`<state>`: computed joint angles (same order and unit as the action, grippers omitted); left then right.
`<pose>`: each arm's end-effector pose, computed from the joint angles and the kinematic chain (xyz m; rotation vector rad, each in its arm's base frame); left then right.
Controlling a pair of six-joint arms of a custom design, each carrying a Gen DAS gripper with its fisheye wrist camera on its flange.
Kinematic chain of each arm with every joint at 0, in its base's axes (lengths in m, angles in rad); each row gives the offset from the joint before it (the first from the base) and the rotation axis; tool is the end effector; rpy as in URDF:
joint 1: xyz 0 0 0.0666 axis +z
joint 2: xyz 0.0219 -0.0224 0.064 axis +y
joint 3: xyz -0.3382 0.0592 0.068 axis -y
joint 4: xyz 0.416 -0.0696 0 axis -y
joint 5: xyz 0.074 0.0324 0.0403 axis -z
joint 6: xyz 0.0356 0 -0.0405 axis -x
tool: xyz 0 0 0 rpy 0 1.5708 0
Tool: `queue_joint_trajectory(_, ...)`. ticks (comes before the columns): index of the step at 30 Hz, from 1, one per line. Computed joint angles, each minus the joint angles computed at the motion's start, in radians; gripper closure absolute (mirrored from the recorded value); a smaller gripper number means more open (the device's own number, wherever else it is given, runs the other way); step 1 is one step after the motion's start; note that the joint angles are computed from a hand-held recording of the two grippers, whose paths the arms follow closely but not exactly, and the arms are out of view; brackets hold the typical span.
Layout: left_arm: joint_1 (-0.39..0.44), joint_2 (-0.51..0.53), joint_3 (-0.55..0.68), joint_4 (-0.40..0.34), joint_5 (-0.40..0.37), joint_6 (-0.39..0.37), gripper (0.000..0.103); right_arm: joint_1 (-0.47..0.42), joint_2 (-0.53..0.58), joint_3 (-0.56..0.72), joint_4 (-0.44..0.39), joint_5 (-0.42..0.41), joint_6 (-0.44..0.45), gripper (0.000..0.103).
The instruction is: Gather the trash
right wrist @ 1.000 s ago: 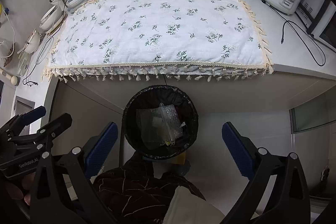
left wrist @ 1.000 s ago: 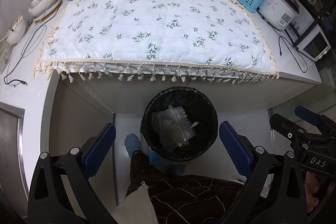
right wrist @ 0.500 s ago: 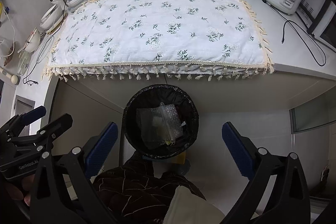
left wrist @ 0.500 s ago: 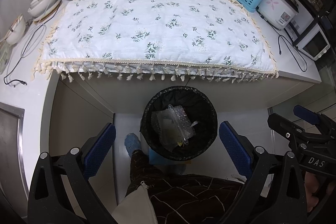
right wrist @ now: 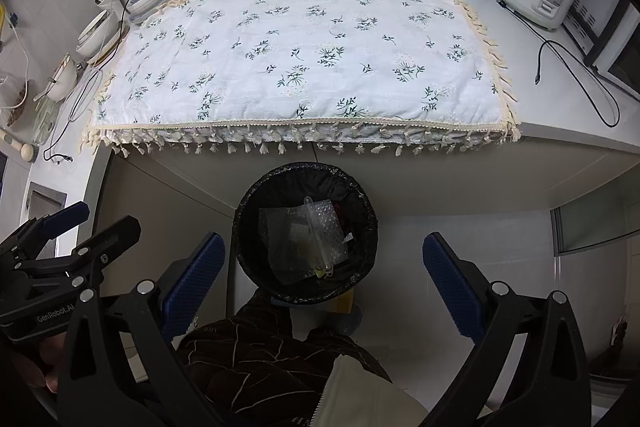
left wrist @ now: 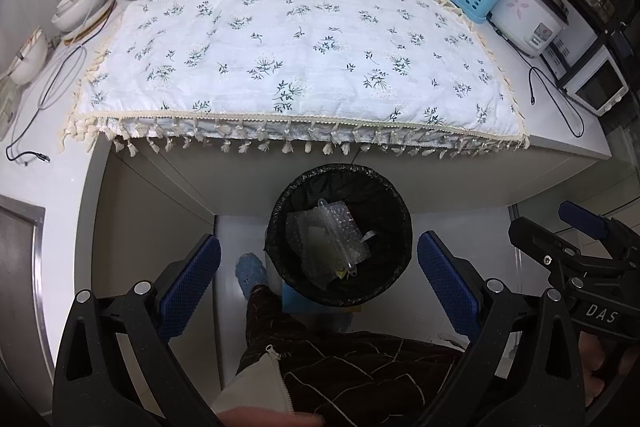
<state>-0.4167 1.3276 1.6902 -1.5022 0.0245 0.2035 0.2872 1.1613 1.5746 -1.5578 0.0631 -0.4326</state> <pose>0.4028 -0.1797 0.5231 0.2978 2.7141 -0.2143 0.3611 0.1039 0.5352 0.2159 2.7095 0.1269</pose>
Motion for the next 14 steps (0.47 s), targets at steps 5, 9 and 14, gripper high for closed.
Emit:
queue_joint_trajectory(5,0.004,-0.008,-0.007,0.008,0.005,0.006,0.006,0.000,0.002,0.004,-0.001,0.001,0.001,0.008)
queue_joint_trajectory(9,0.003,-0.002,-0.002,0.002,-0.003,0.004,0.006,-0.001,0.003,0.006,-0.002,0.000,0.003,0.008)
queue_joint_trajectory(14,0.003,0.003,0.001,-0.005,0.000,0.001,0.006,-0.004,0.004,0.010,-0.003,-0.001,0.004,0.008)
